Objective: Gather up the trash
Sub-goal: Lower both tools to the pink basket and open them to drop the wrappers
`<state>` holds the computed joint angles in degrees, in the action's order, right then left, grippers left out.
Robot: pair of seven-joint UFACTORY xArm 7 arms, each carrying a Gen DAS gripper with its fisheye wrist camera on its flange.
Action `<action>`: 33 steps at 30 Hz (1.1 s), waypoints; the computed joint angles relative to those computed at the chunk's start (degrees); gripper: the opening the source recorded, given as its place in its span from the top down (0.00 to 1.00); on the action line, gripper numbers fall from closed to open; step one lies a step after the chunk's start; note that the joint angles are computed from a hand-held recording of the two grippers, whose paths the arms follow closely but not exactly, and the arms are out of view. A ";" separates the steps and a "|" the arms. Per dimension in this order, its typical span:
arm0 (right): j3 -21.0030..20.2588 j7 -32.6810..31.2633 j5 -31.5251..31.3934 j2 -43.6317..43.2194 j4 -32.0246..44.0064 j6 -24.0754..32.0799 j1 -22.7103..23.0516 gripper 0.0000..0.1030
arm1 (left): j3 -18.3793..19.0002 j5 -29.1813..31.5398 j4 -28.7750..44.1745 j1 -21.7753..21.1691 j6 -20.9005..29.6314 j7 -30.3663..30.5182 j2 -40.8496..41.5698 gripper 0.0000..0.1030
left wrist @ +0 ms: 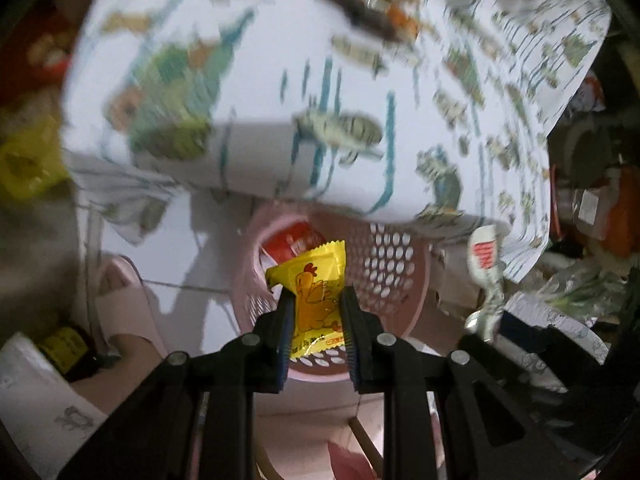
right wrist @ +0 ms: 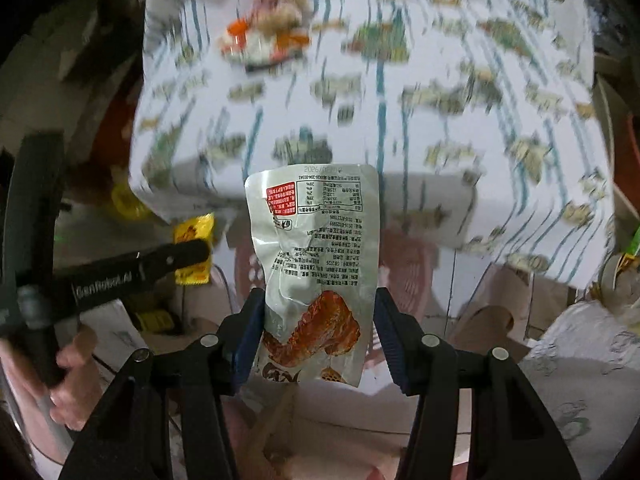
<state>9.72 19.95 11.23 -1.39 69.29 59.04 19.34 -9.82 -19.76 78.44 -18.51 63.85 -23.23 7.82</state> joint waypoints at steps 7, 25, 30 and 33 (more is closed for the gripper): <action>1.21 -2.47 -1.42 5.88 -0.88 3.69 1.81 0.45 | -0.31 1.76 0.06 -0.61 1.67 -0.58 3.39 0.80; -0.95 7.70 -11.38 13.21 -5.21 -5.64 1.54 0.36 | -0.45 3.54 -3.48 -1.48 -1.10 -1.06 4.12 0.53; -0.71 7.96 -9.14 13.12 -4.80 -5.47 0.90 0.35 | -0.24 4.78 -2.80 -1.50 -1.96 -2.18 2.99 0.47; -0.41 6.88 -6.96 12.42 -5.06 -6.74 0.48 0.31 | -0.15 6.95 -2.52 -1.93 -2.90 -3.49 1.82 0.41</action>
<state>9.30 26.83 4.27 11.03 64.22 52.31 19.82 -9.96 -12.80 75.91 -20.43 60.95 -26.72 9.64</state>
